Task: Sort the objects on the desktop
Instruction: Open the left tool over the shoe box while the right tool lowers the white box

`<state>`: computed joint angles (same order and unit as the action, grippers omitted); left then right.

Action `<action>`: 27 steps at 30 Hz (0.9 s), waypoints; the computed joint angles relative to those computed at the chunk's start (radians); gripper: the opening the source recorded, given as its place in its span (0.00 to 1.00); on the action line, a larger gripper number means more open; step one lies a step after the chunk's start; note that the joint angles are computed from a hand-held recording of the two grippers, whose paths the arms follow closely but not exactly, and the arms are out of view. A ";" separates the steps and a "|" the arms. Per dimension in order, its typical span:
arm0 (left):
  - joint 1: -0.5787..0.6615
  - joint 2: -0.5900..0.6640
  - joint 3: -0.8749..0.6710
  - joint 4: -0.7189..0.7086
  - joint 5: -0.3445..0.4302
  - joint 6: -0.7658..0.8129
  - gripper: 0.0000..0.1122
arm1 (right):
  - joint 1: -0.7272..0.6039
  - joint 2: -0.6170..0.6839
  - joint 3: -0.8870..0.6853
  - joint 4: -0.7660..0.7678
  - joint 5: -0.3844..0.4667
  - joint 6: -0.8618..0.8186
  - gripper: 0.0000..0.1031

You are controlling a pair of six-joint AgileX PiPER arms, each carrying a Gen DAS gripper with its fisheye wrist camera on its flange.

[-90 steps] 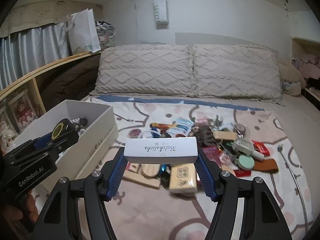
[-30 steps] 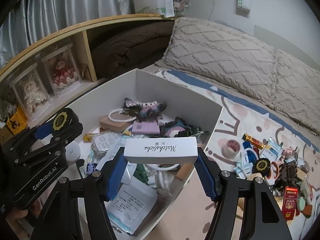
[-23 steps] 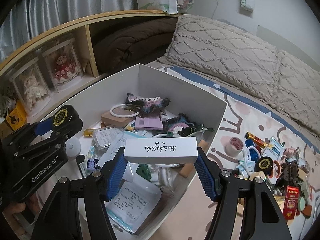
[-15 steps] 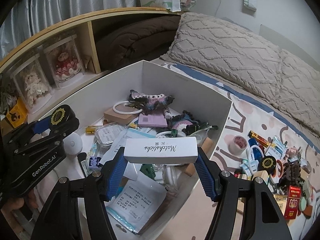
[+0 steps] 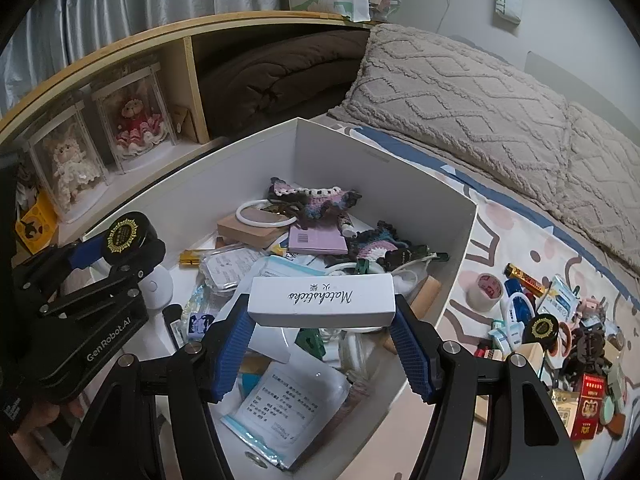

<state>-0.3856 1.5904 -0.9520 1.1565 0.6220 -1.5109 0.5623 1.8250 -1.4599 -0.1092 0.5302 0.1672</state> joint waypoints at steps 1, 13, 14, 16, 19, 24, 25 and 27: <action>-0.001 -0.001 0.001 0.006 0.005 -0.008 0.46 | 0.001 0.001 -0.002 -0.001 0.001 0.001 0.66; -0.005 -0.062 0.038 0.062 -0.028 -0.086 0.59 | 0.016 0.021 -0.017 -0.027 0.011 0.026 0.66; -0.006 -0.066 0.041 0.063 -0.027 -0.089 0.59 | 0.018 0.025 -0.024 -0.027 0.015 0.027 0.66; -0.004 -0.077 0.049 0.068 -0.030 -0.097 0.59 | 0.025 0.032 -0.037 -0.034 0.024 0.034 0.66; -0.004 -0.100 0.070 0.085 -0.025 -0.126 0.59 | 0.041 0.045 -0.062 -0.057 0.042 0.048 0.66; -0.004 -0.138 0.104 0.104 -0.006 -0.168 0.60 | 0.061 0.077 -0.124 -0.058 0.085 0.046 0.66; -0.003 -0.146 0.110 0.110 -0.008 -0.178 0.60 | 0.065 0.088 -0.144 -0.048 0.097 0.041 0.66; -0.004 -0.159 0.122 0.126 -0.004 -0.201 0.62 | 0.074 0.110 -0.180 -0.039 0.118 0.038 0.66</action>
<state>-0.3891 1.4310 -0.8301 1.2824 0.6183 -1.7117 0.6363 1.9347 -1.6401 -0.1485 0.6485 0.2052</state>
